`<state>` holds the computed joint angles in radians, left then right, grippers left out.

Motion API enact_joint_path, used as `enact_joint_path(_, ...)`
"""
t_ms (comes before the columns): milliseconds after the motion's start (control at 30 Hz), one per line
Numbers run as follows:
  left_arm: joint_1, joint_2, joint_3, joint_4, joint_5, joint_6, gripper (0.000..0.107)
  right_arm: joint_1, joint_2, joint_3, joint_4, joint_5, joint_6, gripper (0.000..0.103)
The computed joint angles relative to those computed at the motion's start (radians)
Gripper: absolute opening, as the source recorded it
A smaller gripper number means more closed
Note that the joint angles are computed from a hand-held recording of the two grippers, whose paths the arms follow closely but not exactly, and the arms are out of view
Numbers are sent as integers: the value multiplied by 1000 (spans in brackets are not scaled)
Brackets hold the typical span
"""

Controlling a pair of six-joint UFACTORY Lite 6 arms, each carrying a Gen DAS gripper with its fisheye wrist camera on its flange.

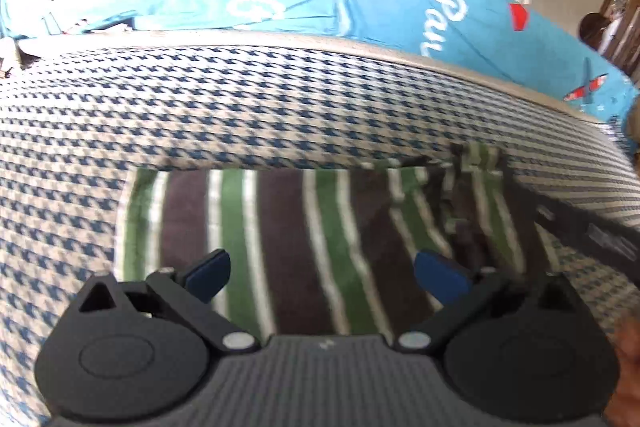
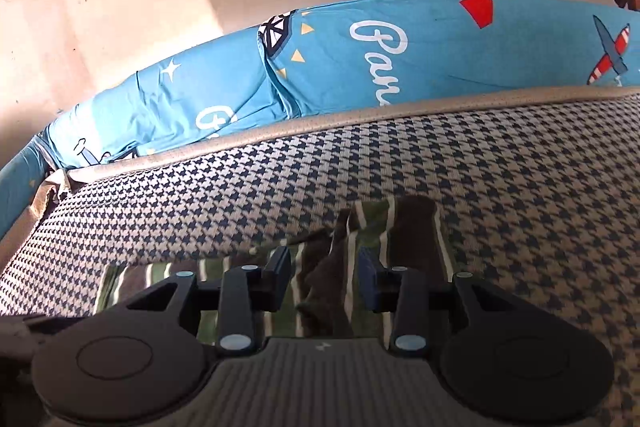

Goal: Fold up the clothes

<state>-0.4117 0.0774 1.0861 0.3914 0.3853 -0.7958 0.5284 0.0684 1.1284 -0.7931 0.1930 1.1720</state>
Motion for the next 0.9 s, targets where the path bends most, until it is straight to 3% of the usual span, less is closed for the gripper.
enact_joint_path(333, 160, -67, 3, -88, 47, 198, 102, 109, -159, -210, -207, -16, 288, 40)
enact_joint_path(600, 290, -178, -90, -220, 52, 393, 102, 230, -87, -184, -215, -91, 234, 40)
enact_joint_path(900, 394, -238, -166, -384, 68, 595, 102, 379, 57, -90, -423, -105, 323, 40)
